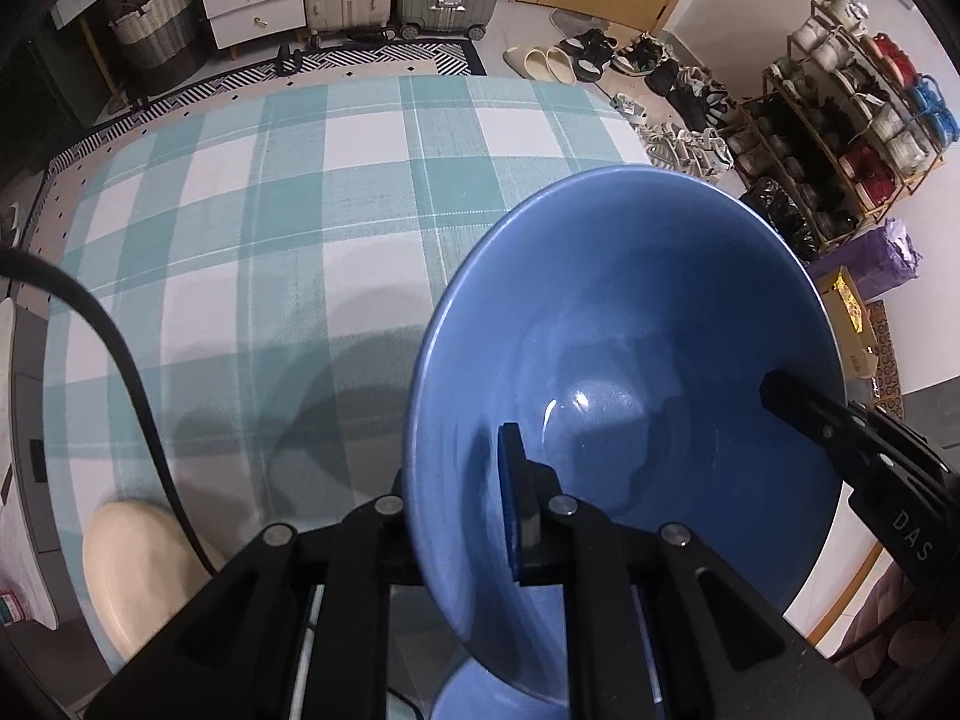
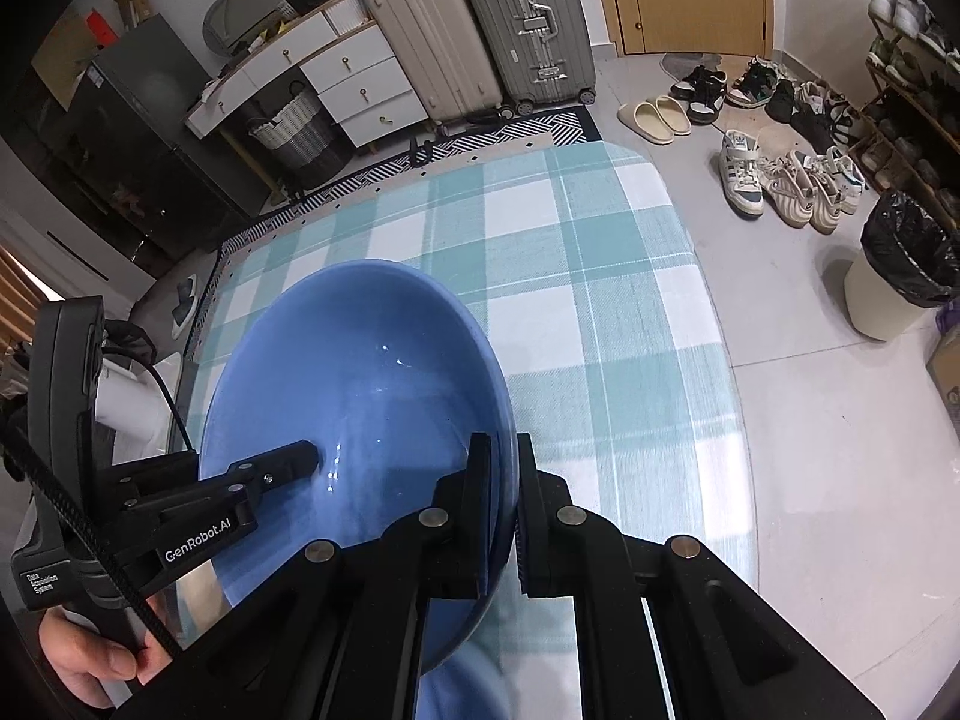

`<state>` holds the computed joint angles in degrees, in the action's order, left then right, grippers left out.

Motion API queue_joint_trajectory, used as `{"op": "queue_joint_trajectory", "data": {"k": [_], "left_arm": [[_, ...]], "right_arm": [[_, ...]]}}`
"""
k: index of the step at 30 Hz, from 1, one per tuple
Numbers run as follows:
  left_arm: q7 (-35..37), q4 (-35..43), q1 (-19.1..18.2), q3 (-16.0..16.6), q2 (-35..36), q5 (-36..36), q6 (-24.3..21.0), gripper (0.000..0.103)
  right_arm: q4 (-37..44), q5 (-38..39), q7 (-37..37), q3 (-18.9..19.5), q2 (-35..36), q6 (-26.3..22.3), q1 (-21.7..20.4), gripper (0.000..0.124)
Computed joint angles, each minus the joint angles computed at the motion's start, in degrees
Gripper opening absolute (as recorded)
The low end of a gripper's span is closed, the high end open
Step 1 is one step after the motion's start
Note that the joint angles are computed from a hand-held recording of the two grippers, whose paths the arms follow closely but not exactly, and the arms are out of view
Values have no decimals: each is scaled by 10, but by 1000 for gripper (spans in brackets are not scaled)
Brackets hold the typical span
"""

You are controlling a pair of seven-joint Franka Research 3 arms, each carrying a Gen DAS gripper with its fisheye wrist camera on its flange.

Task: Organize plates and bowls
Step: 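Lift the blue bowl with both tools and carry it over the stacked bowls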

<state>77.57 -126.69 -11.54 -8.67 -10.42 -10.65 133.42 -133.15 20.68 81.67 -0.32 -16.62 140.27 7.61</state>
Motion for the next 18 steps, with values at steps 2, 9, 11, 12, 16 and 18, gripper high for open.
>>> {"op": "queue_joint_trajectory", "data": {"k": [2,9,11,12,16,18], "left_arm": [[-1,-10,-2,1,-19,-5,-6,12],[-14,-48,-15,9,-87,-16,-19,12],[-19,-58,-18,13,-103,-19,-25,12],[-22,-64,-20,15,-112,-22,-27,12],[-35,-95,-28,23,-147,-39,-36,12],[-38,-110,-31,23,-164,-34,-35,12]], "right_arm": [[-12,-5,7,3,-23,-7,0,6],[-39,-26,28,14,-104,-49,0,6],[-47,-28,33,15,-122,-58,1,6],[-51,-28,35,16,-132,-65,3,6],[-73,-27,44,21,-167,-77,7,6],[-86,-28,49,25,-185,-81,9,6]]}}
